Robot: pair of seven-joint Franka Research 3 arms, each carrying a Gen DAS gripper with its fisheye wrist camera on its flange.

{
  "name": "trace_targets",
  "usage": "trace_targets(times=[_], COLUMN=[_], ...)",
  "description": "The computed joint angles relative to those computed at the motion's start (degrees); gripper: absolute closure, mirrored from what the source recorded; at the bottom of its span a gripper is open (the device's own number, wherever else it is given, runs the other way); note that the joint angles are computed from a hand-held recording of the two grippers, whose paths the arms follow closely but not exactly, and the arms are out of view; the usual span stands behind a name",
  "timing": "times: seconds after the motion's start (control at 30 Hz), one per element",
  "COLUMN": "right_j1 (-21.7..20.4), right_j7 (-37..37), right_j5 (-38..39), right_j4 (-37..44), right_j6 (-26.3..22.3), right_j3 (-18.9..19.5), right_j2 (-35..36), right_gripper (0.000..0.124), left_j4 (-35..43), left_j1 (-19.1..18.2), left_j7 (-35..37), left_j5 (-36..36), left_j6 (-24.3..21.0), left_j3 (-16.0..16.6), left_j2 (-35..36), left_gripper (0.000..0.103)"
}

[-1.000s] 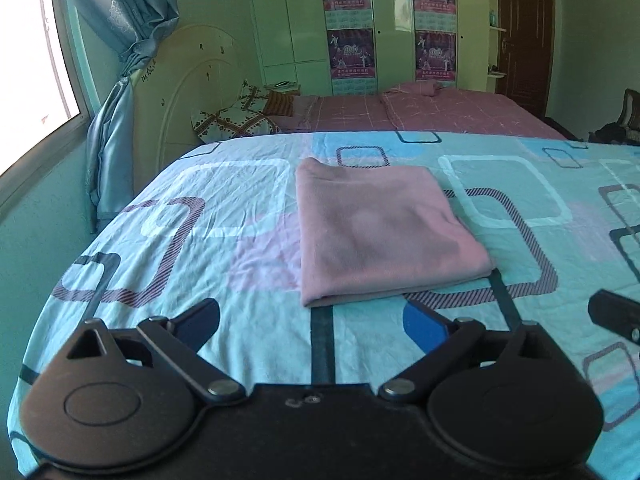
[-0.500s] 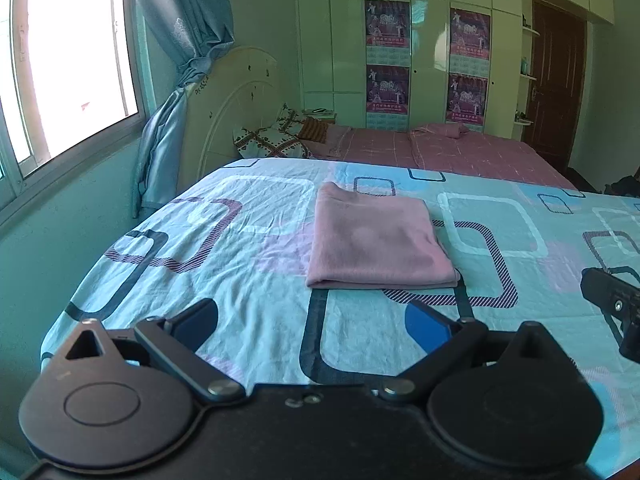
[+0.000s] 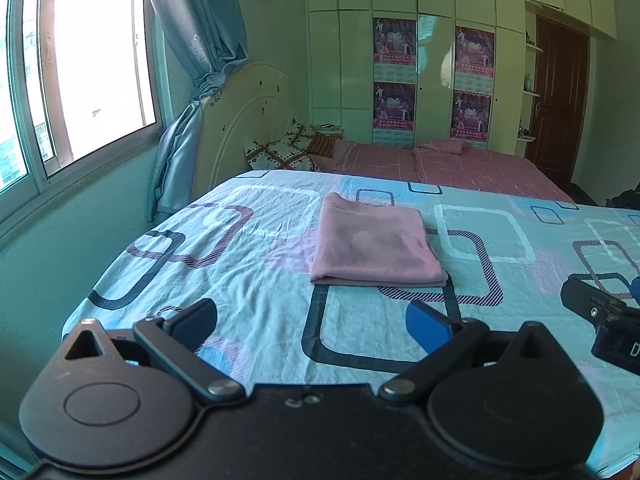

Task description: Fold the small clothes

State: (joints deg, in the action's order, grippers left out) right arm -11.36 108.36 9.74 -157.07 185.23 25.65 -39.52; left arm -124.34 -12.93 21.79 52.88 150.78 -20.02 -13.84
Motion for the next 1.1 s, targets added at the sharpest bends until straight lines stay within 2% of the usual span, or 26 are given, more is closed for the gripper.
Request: trace_targets(times=[0.7, 1.1], right_j1=[3.79, 4.09], right_j7=[-1.43, -1.16], right_j5=[-0.10, -0.19], right_j4=[-1.52, -1.77], right_j6=[-1.47, -1.73], right_j3=[-3.76, -3.36], right_j2=[-3.10, -4.08], right_gripper=[0.021, 0.021], left_j4=[-1.95, -3.27], left_j1=[0.12, 0.61], left_j7=[-1.25, -0.03], left_j5=[-0.02, -1.87], left_j6=[-0.76, -0.22], left_j3=[-0.99, -1.20], left_j2=[-3.10, -4.66], left_gripper=[0.002, 0.001])
